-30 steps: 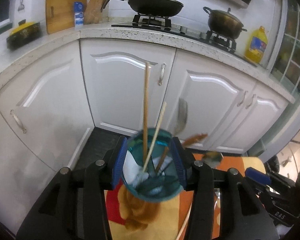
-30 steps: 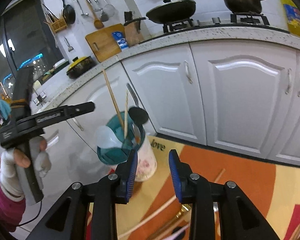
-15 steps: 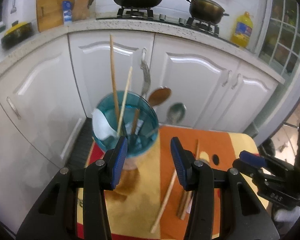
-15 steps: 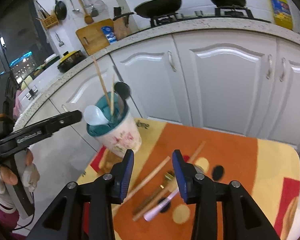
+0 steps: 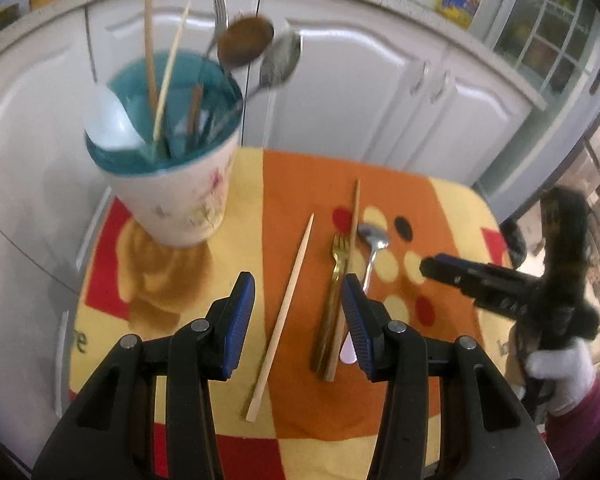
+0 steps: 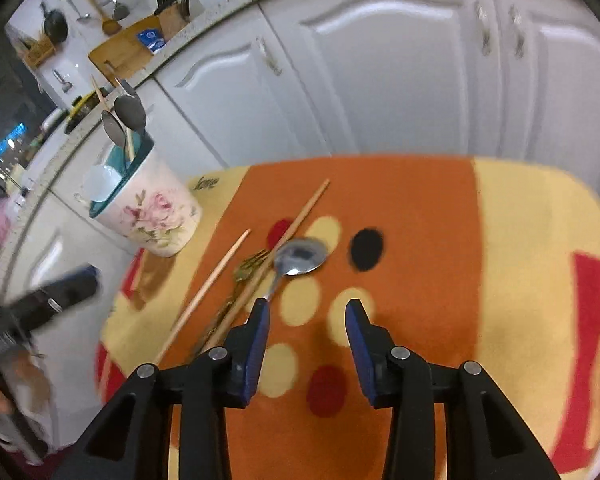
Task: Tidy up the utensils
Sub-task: 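Move both open grippers back over the remaining utensils, then close the right gripper on a metal spoon while the left gripper grasps a chopstick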
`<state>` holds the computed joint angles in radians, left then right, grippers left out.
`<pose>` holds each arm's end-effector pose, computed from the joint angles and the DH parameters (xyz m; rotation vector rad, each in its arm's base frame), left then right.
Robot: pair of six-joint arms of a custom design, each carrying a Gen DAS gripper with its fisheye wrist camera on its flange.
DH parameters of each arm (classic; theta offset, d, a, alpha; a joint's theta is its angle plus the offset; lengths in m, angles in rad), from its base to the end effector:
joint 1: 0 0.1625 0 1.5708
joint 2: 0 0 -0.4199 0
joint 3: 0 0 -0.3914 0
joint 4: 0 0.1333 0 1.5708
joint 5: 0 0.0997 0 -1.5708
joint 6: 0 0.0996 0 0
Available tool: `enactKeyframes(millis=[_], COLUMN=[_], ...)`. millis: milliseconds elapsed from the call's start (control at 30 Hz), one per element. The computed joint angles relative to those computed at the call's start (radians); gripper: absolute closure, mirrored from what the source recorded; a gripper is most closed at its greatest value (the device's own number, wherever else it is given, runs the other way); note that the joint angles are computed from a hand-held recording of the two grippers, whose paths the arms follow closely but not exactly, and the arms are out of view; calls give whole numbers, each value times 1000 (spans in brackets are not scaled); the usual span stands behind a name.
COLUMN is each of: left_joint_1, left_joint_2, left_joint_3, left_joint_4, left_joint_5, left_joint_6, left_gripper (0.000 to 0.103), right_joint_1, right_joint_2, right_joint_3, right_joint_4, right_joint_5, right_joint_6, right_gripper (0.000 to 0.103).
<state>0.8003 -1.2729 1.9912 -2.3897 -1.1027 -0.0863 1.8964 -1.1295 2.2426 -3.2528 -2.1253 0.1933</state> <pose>-0.2385 -0.5016 0.2279 0.8849 2.5826 -0.3954 0.2308 -0.4307 0.1734 -0.0440 -2.6106 0.9253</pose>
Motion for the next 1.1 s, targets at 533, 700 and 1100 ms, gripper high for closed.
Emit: enactKeyframes(millis=[533, 700, 1100], left_joint_1=[70, 82, 91], left_joint_2=[128, 155, 102], left_joint_3=[-42, -44, -21], left_joint_4=[19, 13, 106], left_joint_5=[77, 66, -65], left_joint_6=[-26, -20, -19], left_gripper=[59, 63, 98], right_joint_1=[-78, -77, -37], right_joint_2=[116, 135, -13], right_joint_3=[-76, -91, 64], right_joint_4=[-27, -35, 64], right_joint_5=[148, 141, 131], right_joint_6=[13, -24, -25], right_gripper=[81, 96, 98])
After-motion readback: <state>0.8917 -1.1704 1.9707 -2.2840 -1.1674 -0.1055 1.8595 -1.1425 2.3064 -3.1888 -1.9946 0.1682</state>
